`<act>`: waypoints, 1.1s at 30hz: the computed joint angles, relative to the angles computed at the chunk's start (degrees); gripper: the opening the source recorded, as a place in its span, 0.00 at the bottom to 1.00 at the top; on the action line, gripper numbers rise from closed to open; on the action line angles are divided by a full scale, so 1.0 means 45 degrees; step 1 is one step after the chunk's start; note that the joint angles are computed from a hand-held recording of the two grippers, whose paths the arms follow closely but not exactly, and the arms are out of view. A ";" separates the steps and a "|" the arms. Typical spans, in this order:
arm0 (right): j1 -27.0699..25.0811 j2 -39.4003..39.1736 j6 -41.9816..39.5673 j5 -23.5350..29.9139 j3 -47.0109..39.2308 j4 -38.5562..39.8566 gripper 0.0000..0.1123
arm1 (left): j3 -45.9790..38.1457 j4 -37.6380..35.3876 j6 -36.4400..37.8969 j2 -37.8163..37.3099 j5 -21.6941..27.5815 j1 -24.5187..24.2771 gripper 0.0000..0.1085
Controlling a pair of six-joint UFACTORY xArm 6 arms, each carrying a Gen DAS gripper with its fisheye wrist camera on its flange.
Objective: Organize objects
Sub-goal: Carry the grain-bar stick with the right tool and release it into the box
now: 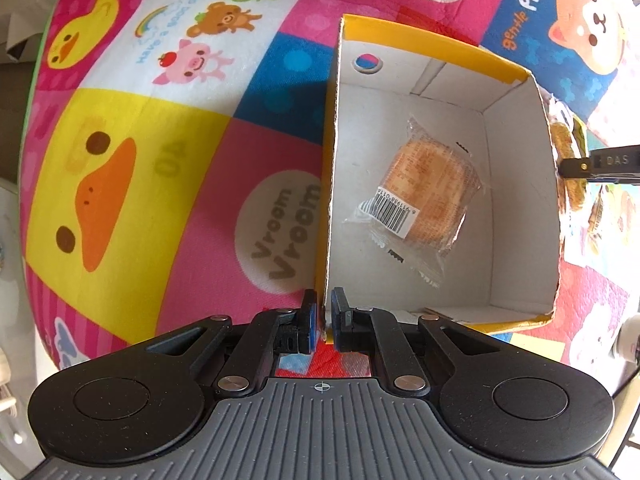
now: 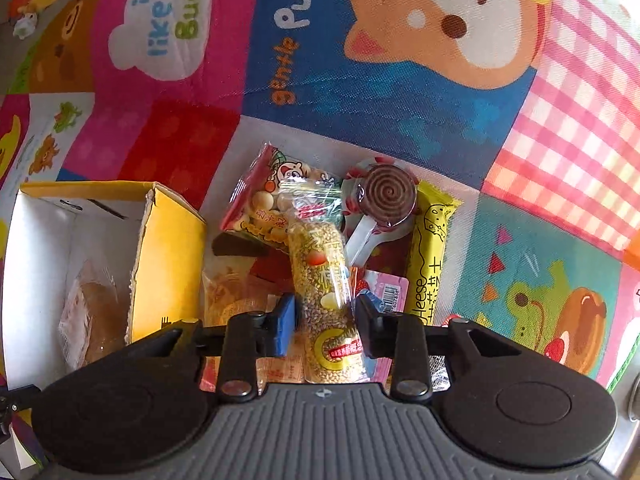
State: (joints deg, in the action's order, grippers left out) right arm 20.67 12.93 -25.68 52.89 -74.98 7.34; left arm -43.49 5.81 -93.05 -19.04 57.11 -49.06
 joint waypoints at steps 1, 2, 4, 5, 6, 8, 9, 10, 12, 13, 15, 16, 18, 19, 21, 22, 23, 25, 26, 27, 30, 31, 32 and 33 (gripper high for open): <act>-0.0037 -0.0167 0.0062 0.0115 0.0085 -0.0041 0.24 | 0.0048 -0.0043 0.0097 -0.0010 -0.0062 0.0013 0.09; -0.0111 -0.0408 0.0047 0.0209 0.0225 0.0045 0.24 | 0.0102 -0.0092 0.0219 -0.0026 -0.0136 0.0047 0.09; -0.0393 -0.1160 -0.0171 0.0491 0.0651 0.0526 0.24 | 0.0246 -0.0216 0.0478 -0.0083 -0.0336 0.0153 0.09; -0.0548 -0.1601 -0.0177 0.0748 0.0859 0.0789 0.24 | 0.0357 -0.0295 0.0589 -0.0151 -0.0480 0.0214 0.09; -0.0755 -0.2054 -0.0154 0.1059 0.1068 0.1058 0.24 | 0.0517 -0.0400 0.0694 -0.0251 -0.0660 0.0273 0.08; -0.1202 -0.2993 0.0046 0.1882 0.1446 0.1531 0.24 | 0.0739 -0.0648 0.0973 -0.0405 -0.0878 0.0440 0.08; -0.1370 -0.3472 0.0260 0.2273 0.1652 0.1643 0.24 | 0.0858 -0.0738 0.1106 -0.0499 -0.1042 0.0535 0.08; -0.1560 -0.3967 0.0468 0.2624 0.1887 0.1731 0.24 | 0.0973 -0.0801 0.1281 -0.0592 -0.1193 0.0650 0.08; -0.1968 -0.4998 0.0962 0.3442 0.2337 0.1897 0.24 | 0.1070 -0.0845 0.1752 -0.0694 -0.1331 0.0944 0.07; -0.2091 -0.5430 0.1193 0.3754 0.2524 0.1877 0.24 | 0.1066 -0.0816 0.2001 -0.0696 -0.1381 0.1095 0.07; -0.2248 -0.6488 0.1748 0.4389 0.3003 0.1701 0.24 | 0.1063 -0.0782 0.2585 -0.0704 -0.1475 0.1412 0.07; -0.2280 -0.6953 0.2010 0.4642 0.3191 0.1615 0.24 | 0.1065 -0.0797 0.2887 -0.0685 -0.1539 0.1568 0.07; -0.2252 -0.7733 0.2627 0.5065 0.3492 0.1486 0.24 | 0.1097 -0.0834 0.3448 -0.0657 -0.1692 0.1864 0.07; -0.2177 -0.8104 0.3024 0.5279 0.3626 0.1417 0.24 | 0.1120 -0.0855 0.3696 -0.0642 -0.1780 0.1981 0.07; -0.1951 -0.8797 0.3807 0.5570 0.3895 0.1314 0.24 | 0.1229 -0.0984 0.4184 -0.0659 -0.2007 0.2161 0.08; -0.1835 -0.9087 0.4158 0.5696 0.3999 0.1314 0.24 | 0.1319 -0.1053 0.4452 -0.0706 -0.2137 0.2225 0.08; -0.1713 -0.9398 0.4514 0.5865 0.4098 0.1356 0.24 | 0.1395 -0.1125 0.4741 -0.0765 -0.2211 0.2264 0.08; -0.1442 -0.9854 0.5051 0.6070 0.4243 0.1458 0.24 | 0.1485 -0.1182 0.5278 -0.0879 -0.2259 0.2244 0.09; -0.1218 -1.0123 0.5361 0.6121 0.4337 0.1428 0.24 | 0.1490 -0.1308 0.5657 -0.0932 -0.2148 0.2208 0.09; -0.1008 -1.0327 0.5619 0.6130 0.4411 0.1383 0.24 | 0.1465 -0.1463 0.6016 -0.0955 -0.1984 0.2173 0.09; -0.0436 -1.0774 0.6412 0.6088 0.4609 0.1290 0.24 | 0.1650 -0.1903 0.6714 -0.1265 -0.1728 0.2046 0.10; -0.0252 -1.0903 0.6722 0.6025 0.4700 0.1261 0.24 | 0.1772 -0.2029 0.6884 -0.1415 -0.1718 0.2016 0.10; -0.0069 -1.1009 0.7001 0.5958 0.4786 0.1225 0.24 | 0.1880 -0.2092 0.7022 -0.1529 -0.1737 0.1998 0.10; 0.0133 -1.1107 0.7247 0.5924 0.4852 0.1156 0.24 | 0.2016 -0.2111 0.7138 -0.1675 -0.1784 0.1977 0.10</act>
